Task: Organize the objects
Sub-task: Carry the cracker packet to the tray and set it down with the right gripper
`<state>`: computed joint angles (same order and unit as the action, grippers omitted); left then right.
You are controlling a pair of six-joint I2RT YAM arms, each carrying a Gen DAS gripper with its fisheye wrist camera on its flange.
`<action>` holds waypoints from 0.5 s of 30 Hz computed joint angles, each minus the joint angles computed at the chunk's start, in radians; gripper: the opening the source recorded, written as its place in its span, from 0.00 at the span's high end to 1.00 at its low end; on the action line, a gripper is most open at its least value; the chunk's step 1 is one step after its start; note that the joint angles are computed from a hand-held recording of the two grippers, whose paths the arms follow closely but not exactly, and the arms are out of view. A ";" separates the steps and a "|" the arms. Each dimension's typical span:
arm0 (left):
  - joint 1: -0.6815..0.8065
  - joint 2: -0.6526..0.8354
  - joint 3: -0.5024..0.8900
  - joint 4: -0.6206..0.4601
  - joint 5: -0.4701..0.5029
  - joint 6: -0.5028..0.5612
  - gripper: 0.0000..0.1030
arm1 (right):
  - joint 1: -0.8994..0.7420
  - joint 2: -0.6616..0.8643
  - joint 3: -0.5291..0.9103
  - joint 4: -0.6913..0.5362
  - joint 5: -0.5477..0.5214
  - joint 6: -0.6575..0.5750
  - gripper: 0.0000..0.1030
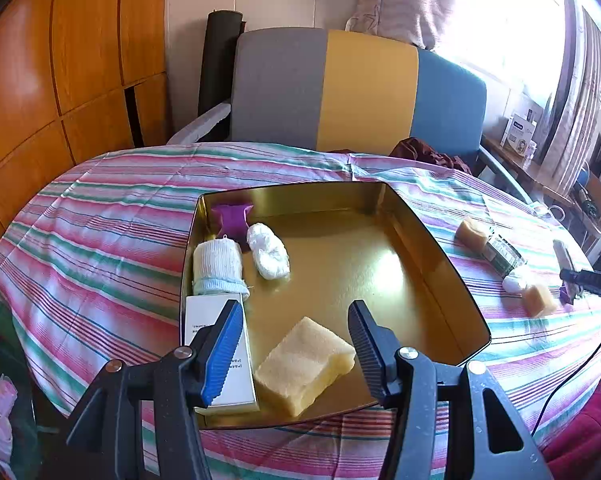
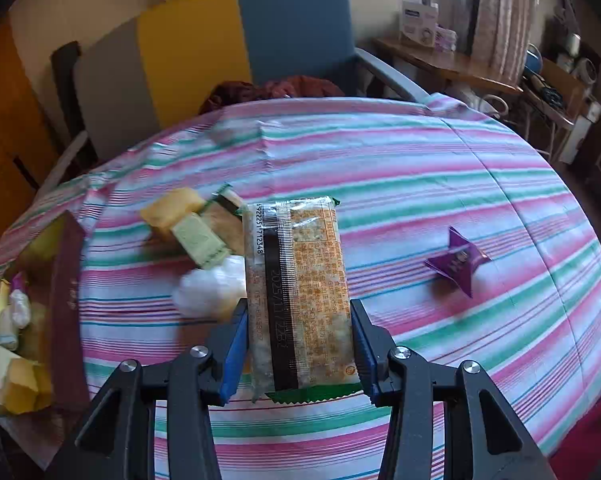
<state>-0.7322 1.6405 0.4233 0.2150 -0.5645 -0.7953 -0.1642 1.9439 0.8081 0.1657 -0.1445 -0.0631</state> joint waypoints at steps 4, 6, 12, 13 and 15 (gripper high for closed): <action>0.007 0.005 -0.014 0.018 0.009 -0.003 0.46 | 0.084 -0.077 -0.034 -0.015 -0.020 0.019 0.54; 0.014 0.007 -0.020 0.028 0.017 -0.001 0.46 | 0.146 -0.106 -0.040 -0.028 -0.027 0.035 0.54; 0.039 0.005 -0.057 0.064 0.037 0.002 0.46 | 0.366 -0.123 -0.013 -0.071 -0.042 0.087 0.54; 0.044 0.001 -0.065 0.071 0.039 -0.001 0.46 | 0.400 -0.117 -0.001 -0.080 -0.045 0.095 0.54; 0.058 -0.008 -0.085 0.087 0.046 0.000 0.46 | 0.475 -0.091 0.033 -0.101 -0.049 0.111 0.54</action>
<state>-0.6740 1.6327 0.3381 0.3021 -0.5186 -0.7951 0.3111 1.8529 0.8409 0.0646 -0.1932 0.0476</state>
